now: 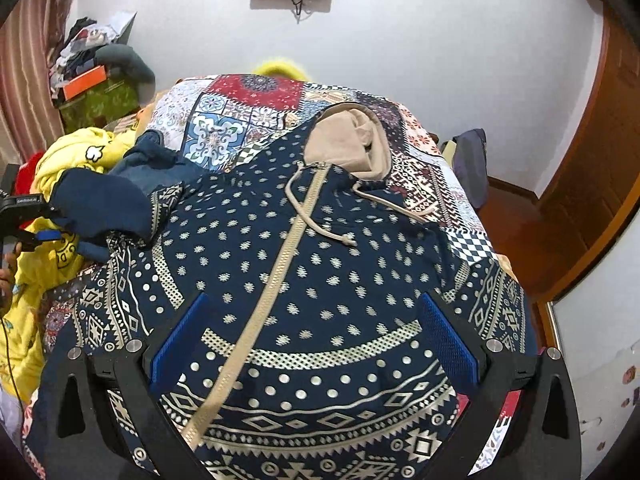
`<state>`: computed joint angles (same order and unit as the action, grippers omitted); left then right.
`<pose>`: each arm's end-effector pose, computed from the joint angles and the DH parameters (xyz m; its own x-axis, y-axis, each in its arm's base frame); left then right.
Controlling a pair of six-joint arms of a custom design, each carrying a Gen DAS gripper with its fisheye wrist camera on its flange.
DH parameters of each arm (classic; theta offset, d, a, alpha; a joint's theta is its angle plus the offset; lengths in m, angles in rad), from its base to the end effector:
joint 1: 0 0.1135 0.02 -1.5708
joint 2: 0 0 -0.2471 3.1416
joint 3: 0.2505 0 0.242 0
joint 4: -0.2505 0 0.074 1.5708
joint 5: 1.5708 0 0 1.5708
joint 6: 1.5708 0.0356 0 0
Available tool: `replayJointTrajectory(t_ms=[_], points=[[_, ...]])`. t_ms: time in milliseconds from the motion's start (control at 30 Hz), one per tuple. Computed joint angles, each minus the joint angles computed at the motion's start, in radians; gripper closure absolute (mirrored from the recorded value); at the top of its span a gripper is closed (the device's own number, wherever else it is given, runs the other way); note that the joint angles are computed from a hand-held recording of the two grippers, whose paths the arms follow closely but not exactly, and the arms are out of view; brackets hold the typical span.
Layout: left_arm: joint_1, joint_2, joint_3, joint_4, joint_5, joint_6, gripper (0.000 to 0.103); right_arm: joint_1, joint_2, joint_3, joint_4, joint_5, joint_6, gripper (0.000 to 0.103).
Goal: Fold large clothes
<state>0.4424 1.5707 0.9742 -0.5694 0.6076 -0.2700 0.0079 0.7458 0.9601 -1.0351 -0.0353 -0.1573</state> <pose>0.2692 0.1051 0.1836 -0.7610 -0.6028 -0.2397 -0.3644 0.7029 -0.6108 0.1295 0.0023 0.3095 -0.7176 -0.1622 -0.6773 -0.1462 0.9859 -0.0813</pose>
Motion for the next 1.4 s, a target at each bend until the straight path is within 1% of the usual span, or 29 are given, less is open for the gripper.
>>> replayJointTrajectory(t_ms=[33,100,133,200,233,300,333,367,467,533,567,600,633,667,733,833,867,933,1000,1100,1167,1267,1333,1400], points=[[0.000,0.015,0.002,0.020,0.001,-0.007,0.046,0.020,0.000,-0.001,0.000,0.014,0.011,0.001],[-0.027,0.030,0.012,0.047,-0.017,-0.021,0.064,0.061,0.006,-0.002,0.003,0.048,0.031,0.001],[-0.049,0.033,0.024,0.053,-0.041,-0.021,0.067,0.076,0.005,-0.005,0.004,0.061,0.037,0.002],[-0.074,0.015,0.037,0.060,-0.064,0.000,0.088,0.109,0.001,-0.009,0.004,0.099,0.048,0.001],[-0.091,0.003,0.048,0.057,-0.080,0.008,0.090,0.122,-0.002,-0.009,0.002,0.114,0.052,0.001],[-0.133,-0.020,0.070,0.052,-0.142,0.021,0.095,0.132,-0.016,-0.006,-0.007,0.124,0.049,0.001],[-0.164,-0.040,0.087,0.043,-0.191,0.028,0.097,0.121,-0.026,-0.004,-0.011,0.109,0.038,0.002],[-0.212,-0.066,0.116,0.029,-0.267,0.032,0.098,0.110,-0.034,-0.003,-0.014,0.101,0.030,0.002],[-0.321,-0.113,0.201,-0.004,-0.391,0.036,0.099,0.038,-0.054,0.004,-0.027,0.047,-0.011,0.001],[-0.412,-0.125,0.283,-0.039,-0.470,0.045,0.099,-0.038,-0.057,0.009,-0.031,-0.005,-0.048,0.001],[-0.453,-0.132,0.316,-0.051,-0.507,0.054,0.099,-0.079,-0.058,0.011,-0.034,-0.034,-0.068,0.001],[-0.503,-0.134,0.354,-0.061,-0.549,0.060,0.099,-0.152,-0.058,0.013,-0.039,-0.087,-0.105,0.001],[-0.574,-0.128,0.410,-0.074,-0.587,0.062,0.099,-0.200,-0.057,0.014,-0.041,-0.122,-0.128,0.001],[-0.621,-0.119,0.449,-0.083,-0.601,0.059,0.099,-0.273,-0.048,0.017,-0.047,-0.175,-0.166,0.001],[-0.722,-0.080,0.545,-0.110,-0.623,0.052,0.099,-0.343,-0.036,0.019,-0.059,-0.229,-0.208,0.001],[-0.887,0.027,0.703,-0.149,-0.646,0.032,0.099,-0.494,-0.018,0.018,-0.074,-0.319,-0.313,0.001],[-0.930,0.058,0.734,-0.154,-0.656,0.028,0.099,-0.537,-0.012,0.020,-0.078,-0.343,-0.343,0.001],[-1.021,0.141,0.804,-0.168,-0.691,0.028,0.099,-0.669,0.012,0.032,-0.103,-0.424,-0.434,0.001],[-1.112,0.253,0.882,-0.194,-0.716,0.033,0.099,-0.804,0.054,0.052,-0.137,-0.502,-0.527,0.001],[-1.190,0.409,0.992,-0.262,-0.704,0.031,0.099,-0.941,0.117,0.071,-0.169,-0.562,-0.626,0.001],[-1.239,0.542,1.083,-0.341,-0.691,0.043,0.099,-1.017,0.163,0.082,-0.185,-0.583,-0.683,0.001],[-1.296,0.652,1.118,-0.407,-0.691,0.055,0.099,-1.095,0.218,0.089,-0.190,-0.587,-0.741,0.001],[-1.326,0.691,1.120,-0.433,-0.696,0.057,0.097,-1.134,0.250,0.093,-0.189,-0.585,-0.769,0.001],[-1.343,0.681,1.077,-0.426,-0.702,0.050,0.087,-1.157,0.278,0.098,-0.192,-0.581,-0.783,0.001]])
